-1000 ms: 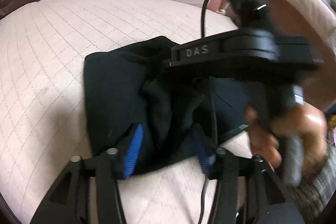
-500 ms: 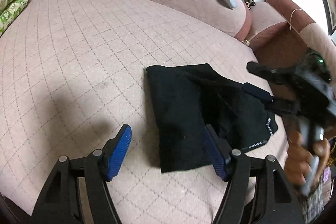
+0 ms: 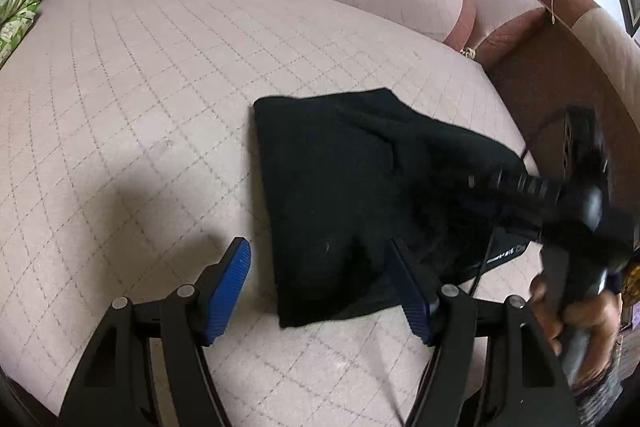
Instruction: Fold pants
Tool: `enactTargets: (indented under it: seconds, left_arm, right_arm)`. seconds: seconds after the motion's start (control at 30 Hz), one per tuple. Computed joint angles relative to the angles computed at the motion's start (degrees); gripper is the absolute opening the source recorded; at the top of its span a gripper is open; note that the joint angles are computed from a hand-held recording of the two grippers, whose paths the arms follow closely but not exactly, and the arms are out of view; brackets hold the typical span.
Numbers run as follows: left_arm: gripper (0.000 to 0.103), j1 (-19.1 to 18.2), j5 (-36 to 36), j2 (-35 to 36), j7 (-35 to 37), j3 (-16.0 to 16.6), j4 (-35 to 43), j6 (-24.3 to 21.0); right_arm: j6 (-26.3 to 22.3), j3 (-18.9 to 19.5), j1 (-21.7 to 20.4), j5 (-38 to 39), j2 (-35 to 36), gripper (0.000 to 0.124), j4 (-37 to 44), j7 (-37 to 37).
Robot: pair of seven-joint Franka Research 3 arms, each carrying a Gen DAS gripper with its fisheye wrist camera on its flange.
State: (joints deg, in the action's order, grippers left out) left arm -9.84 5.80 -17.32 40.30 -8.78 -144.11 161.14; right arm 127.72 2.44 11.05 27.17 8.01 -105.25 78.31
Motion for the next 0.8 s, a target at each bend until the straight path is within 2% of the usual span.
enactTargets:
  seconds: [0.07, 0.13, 0.17, 0.2, 0.27, 0.3, 0.37, 0.43, 0.5, 0.53, 0.57, 0.63, 0.7, 0.77, 0.8]
  left_arm:
    - [0.069, 0.5, 0.9, 0.4, -0.2, -0.3, 0.6, -0.1]
    - [0.069, 1.0, 2.2, 1.0, -0.5, -0.7, 1.3, 0.1]
    - [0.069, 1.1, 2.6, 1.3, -0.5, -0.8, 1.5, 0.2]
    - [0.069, 1.3, 3.1, 1.8, -0.7, -1.0, 1.9, 0.3]
    - [0.069, 1.0, 3.2, 3.0, -0.5, -1.0, 2.6, 0.1]
    - [0.069, 1.0, 3.4, 3.5, -0.6, -1.2, 2.8, -0.3]
    - [0.069, 1.1, 4.1, 5.1, -1.1, -1.6, 3.4, -1.2]
    - [0.069, 0.3, 2.7, 6.2, -0.1, -1.1, 3.4, -1.4]
    - [0.069, 1.3, 5.6, 6.7, -2.0, -2.1, 3.0, -0.4]
    - [0.069, 1.6, 7.0, 7.0, -2.5, -2.4, 3.4, -0.7]
    - [0.069, 1.5, 7.4, 7.4, -2.1, -2.4, 4.1, -1.8]
    - [0.070, 1.1, 6.8, 7.6, -1.0, -1.9, 4.6, -2.1]
    - [0.070, 0.0, 3.1, 7.2, 1.7, -0.7, 4.9, -3.5]
    - [0.070, 0.1, 1.6, 5.7, 2.1, -0.5, 4.7, -5.2]
    - [0.070, 0.4, 1.9, 4.5, 1.6, -0.6, 4.4, -5.8]
  right_arm:
    - [-1.4, -0.4, -1.4, 4.3, 0.0, 0.055, 0.2, -1.5]
    - [1.0, -0.6, -2.3, 8.6, -1.8, 0.055, -1.3, -3.0]
    - [-0.2, -0.4, -3.2, 14.2, -2.0, 0.055, -0.8, -6.8]
    - [-3.8, -0.3, -4.0, 19.7, -1.3, 0.055, 0.9, -9.4]
    - [-14.0, -0.2, -6.1, 29.7, 1.7, 0.055, 4.6, -12.2]
    - [-17.0, 0.1, -6.5, 32.2, 3.0, 0.055, 5.9, -12.0]
    - [-20.0, 1.0, -6.4, 34.3, 5.2, 0.055, 7.1, -10.7]
    - [-19.2, 1.2, -5.6, 32.1, 5.9, 0.055, 6.4, -10.2]
    - [-15.2, 1.0, -3.9, 26.7, 6.3, 0.054, 4.9, -7.8]
    - [-14.4, 0.9, -3.9, 26.1, 6.7, 0.046, 4.3, -7.6]
    - [-13.6, 1.2, -4.4, 28.4, 7.0, 0.040, 3.3, -8.6]
    - [-13.9, 1.4, -5.2, 30.2, 7.0, 0.039, 2.5, -9.4]
    - [-12.3, 1.1, -5.2, 28.8, 4.7, 0.042, 1.2, -10.7]
    - [-8.1, 0.5, -4.6, 26.0, 0.7, 0.057, -1.5, -13.6]
    - [-7.1, 0.2, -4.6, 25.5, -0.2, 0.059, -1.6, -14.5]
